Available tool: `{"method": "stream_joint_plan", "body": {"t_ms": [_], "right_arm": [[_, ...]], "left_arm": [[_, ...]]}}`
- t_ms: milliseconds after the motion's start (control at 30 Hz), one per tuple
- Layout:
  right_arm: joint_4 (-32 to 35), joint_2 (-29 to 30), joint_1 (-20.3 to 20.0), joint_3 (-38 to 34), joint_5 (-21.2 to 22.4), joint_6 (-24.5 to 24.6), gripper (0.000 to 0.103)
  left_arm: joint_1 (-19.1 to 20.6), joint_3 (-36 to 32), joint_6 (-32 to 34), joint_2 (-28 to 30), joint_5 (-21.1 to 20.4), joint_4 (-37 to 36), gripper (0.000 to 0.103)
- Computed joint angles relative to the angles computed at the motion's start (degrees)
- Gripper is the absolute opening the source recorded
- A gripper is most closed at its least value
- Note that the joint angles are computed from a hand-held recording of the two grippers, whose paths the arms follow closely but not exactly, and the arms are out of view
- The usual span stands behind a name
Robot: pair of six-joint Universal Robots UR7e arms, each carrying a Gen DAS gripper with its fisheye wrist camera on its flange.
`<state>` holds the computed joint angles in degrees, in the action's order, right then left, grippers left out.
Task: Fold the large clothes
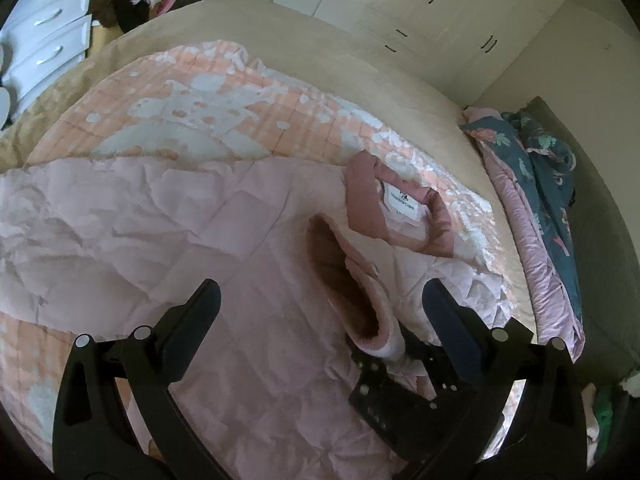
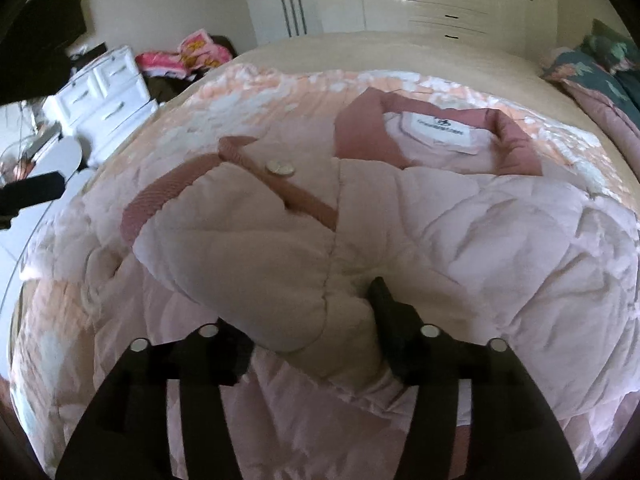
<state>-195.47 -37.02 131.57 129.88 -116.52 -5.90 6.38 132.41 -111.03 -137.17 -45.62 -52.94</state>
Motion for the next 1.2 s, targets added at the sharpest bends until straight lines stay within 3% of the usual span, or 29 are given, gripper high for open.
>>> {"method": "stream_joint_plan", "body": {"t_ms": [33,67,233,333,467,533,667,733,833,1033,1200], "right_arm": [[1.13,-1.1,-0.13,0.57,1.45,0.73,0.077],[1.89,-1.74,-0.03,0.77,2.19,1.21,0.079],[3.73,-8.75,-0.4,5.39,5.57,-0.65,0.08],[3.22,-14.84,-2.06,9.17,5.21,-1.94,0.08],[1.74,-21.56,-4.91,12.15,-1.68,-4.94,0.076],[1.55,-24.3,-7.37,12.96,-4.17,-5.12,0.066],[-3.19,-28.93,-12.87,14.57,-10.4,-5.88,0.064],[-3.91,-30.74,-15.21,15.02,-11.64,-6.08,0.062],[-2.57,-33.89,-17.89,15.48,-12.09,-5.39,0.061],[0.72,-34.5,-18.91,14.43,-8.7,-5.75,0.062],[6.21,-30.73,-17.73,11.35,-5.78,-2.99,0.065]], "left_arm": [[0.19,0.16,0.02,-0.06,-0.23,-0.16,0.095],[0.47,0.35,0.26,-0.15,-0.3,-0.58,0.095],[2.37,1.95,2.38,-0.27,-0.95,-4.45,0.095],[3.73,3.03,5.59,1.97,-1.4,-8.24,0.095],[5.18,5.1,11.45,5.36,-1.33,-16.19,0.095],[6.71,6.45,15.77,8.98,-1.3,-22.77,0.095],[11.02,8.72,25.35,16.3,-2.52,-36.35,0.095],[14.12,9.48,29.99,20.84,-3.51,-41.64,0.095],[18.28,9.83,31.93,24.62,-4.08,-43.24,0.095],[24.18,11.6,34.41,22.6,-4.51,-43.6,0.095],[24.72,12.13,35.7,20.6,-4.33,-43.78,0.095]]}}
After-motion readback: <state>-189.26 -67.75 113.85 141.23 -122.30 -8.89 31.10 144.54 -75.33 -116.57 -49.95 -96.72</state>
